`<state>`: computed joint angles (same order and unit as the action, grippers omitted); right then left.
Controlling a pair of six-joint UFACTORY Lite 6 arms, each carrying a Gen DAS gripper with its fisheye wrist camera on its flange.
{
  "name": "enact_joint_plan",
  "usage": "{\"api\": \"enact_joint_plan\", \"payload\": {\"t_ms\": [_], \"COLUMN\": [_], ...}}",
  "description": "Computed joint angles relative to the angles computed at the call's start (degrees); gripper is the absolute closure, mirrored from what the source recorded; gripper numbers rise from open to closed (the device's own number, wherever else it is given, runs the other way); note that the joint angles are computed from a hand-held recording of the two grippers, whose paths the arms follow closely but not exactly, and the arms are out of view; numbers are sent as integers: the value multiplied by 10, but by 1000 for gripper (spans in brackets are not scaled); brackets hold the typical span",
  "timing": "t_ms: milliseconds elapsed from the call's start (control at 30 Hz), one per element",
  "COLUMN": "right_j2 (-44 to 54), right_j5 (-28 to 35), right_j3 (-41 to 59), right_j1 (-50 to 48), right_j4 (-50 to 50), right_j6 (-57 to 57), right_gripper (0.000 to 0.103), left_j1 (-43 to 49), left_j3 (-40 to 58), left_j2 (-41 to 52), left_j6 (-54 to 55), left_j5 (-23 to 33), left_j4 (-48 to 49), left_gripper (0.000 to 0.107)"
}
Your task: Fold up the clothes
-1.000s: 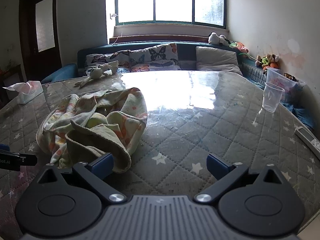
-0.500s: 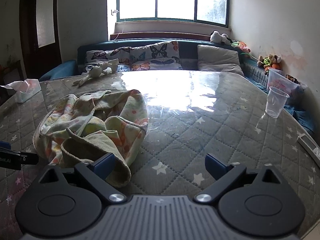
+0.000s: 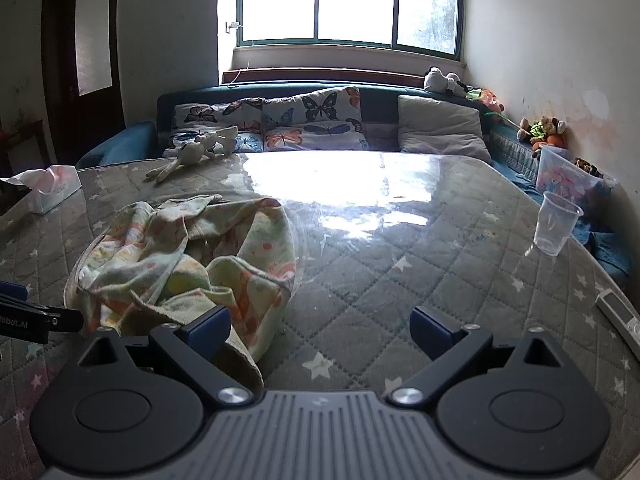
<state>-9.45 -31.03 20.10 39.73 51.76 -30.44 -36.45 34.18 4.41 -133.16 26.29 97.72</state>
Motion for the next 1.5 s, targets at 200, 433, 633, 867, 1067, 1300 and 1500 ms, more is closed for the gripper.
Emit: {"api": "enact_joint_plan", "payload": {"t_ms": [200,433,633,867,1067,1300,1500], "right_j2": [47,98,139,193,256,315,395], "right_j5": [21,58,88,119,155,190,215], "right_j3": [36,84,136,204,284,367,474], "right_j1": [-21,-60,-103,-148,-181,-201,-199], "right_j4": [-39,-110,-186,-297,-372,-507,-734], "right_j6": [12,49,88,151,195,296,500], "right_gripper": [5,10,14,24,33,40,41], "left_j1": [20,43,58,80,75,99,123], "left_j3": [19,53,136,318,497,475,286], "left_j2": [12,24,76,205,349,340,183], "left_j6": [11,22,62,221,437,461,225], "left_j5": [-16,-34,-59,-85,-32,-60,-72], "left_j4": [2,21,15,-120,-297,-324,-108], "left_gripper": [4,4,5,14,34,99,102]}}
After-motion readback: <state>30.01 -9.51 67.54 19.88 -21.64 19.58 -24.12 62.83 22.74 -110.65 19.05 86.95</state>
